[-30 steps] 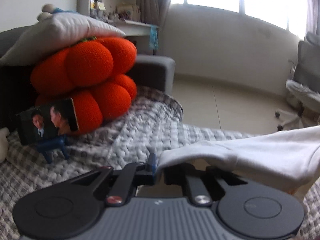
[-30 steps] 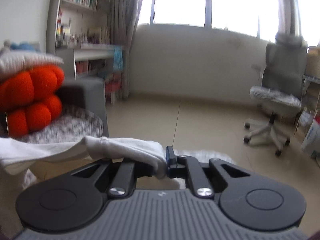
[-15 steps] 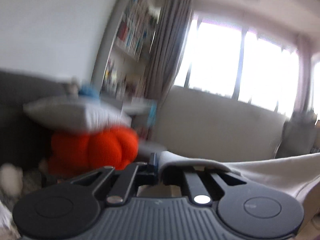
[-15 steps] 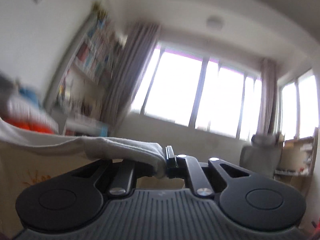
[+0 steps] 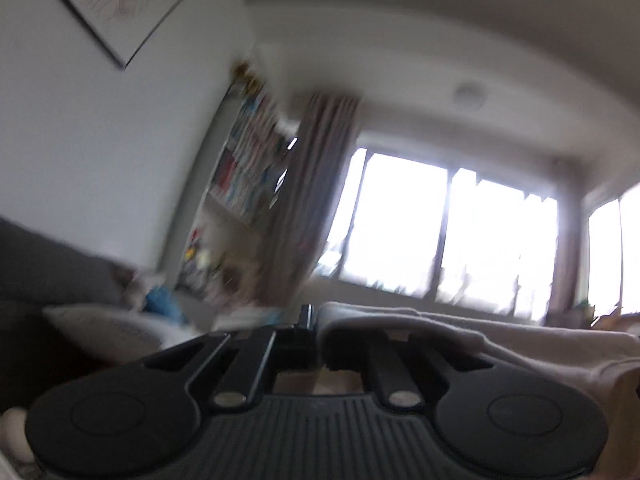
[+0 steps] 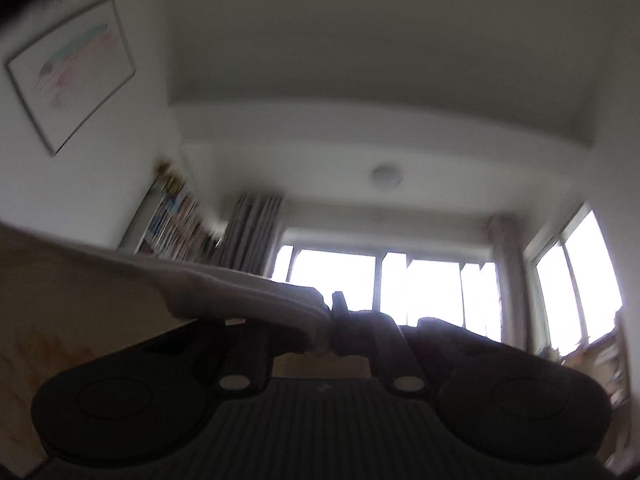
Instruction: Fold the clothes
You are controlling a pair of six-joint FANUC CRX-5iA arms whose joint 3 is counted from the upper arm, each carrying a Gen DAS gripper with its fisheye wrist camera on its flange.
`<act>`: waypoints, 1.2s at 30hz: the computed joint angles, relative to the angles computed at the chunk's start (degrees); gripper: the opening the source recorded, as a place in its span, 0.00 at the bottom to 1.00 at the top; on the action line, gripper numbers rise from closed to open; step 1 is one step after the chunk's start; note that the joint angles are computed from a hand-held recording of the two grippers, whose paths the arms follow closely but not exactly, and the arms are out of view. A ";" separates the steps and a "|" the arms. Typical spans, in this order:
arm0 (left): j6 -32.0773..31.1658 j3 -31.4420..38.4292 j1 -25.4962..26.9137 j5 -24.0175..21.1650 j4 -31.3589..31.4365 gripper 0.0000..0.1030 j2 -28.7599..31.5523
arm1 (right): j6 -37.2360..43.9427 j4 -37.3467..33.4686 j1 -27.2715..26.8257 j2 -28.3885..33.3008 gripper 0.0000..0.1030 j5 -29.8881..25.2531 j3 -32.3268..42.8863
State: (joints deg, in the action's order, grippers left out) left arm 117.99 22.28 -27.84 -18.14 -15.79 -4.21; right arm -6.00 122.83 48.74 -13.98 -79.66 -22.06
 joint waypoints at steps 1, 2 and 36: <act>2.69 3.66 -1.13 -4.39 -3.90 0.05 2.50 | 0.34 -2.89 -0.86 0.05 0.10 2.09 0.02; 3.67 7.71 -2.45 -8.67 -7.96 0.05 6.20 | 1.03 -6.35 -2.12 0.42 0.10 4.29 0.08; -21.62 44.00 -1.14 -53.34 -3.45 0.10 44.43 | 27.93 -67.13 -10.69 14.74 0.32 11.88 13.56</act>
